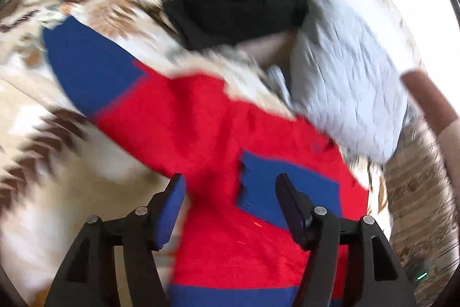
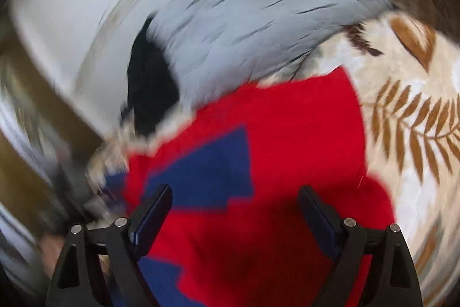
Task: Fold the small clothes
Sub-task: 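Fold the held blue sleeve across the sweater body with the left tool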
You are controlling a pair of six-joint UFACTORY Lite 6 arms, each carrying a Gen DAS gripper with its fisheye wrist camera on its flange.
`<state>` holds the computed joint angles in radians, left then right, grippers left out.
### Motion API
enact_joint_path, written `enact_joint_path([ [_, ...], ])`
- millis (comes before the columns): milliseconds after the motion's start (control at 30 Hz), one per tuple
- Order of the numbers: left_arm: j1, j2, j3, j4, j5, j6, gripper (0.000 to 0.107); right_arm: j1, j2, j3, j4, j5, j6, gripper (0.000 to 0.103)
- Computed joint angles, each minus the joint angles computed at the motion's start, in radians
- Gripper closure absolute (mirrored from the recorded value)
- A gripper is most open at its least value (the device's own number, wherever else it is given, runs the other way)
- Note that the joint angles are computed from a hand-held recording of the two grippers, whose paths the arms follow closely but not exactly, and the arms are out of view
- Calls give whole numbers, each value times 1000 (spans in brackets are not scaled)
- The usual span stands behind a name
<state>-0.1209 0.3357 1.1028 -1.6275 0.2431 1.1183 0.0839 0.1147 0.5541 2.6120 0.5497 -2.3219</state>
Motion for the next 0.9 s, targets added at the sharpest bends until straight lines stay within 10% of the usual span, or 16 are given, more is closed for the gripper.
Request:
enact_joint_path([
  [267,462,293,365,283,262,-331,42,-26,113,23,-83,58,76,12],
  [633,511,901,1258,841,372,-933,42,-39,144,19,-85,120,60,11],
  [900,517,779,1034,787,259,-852,47,-45,150,16,-92,140,62,10],
])
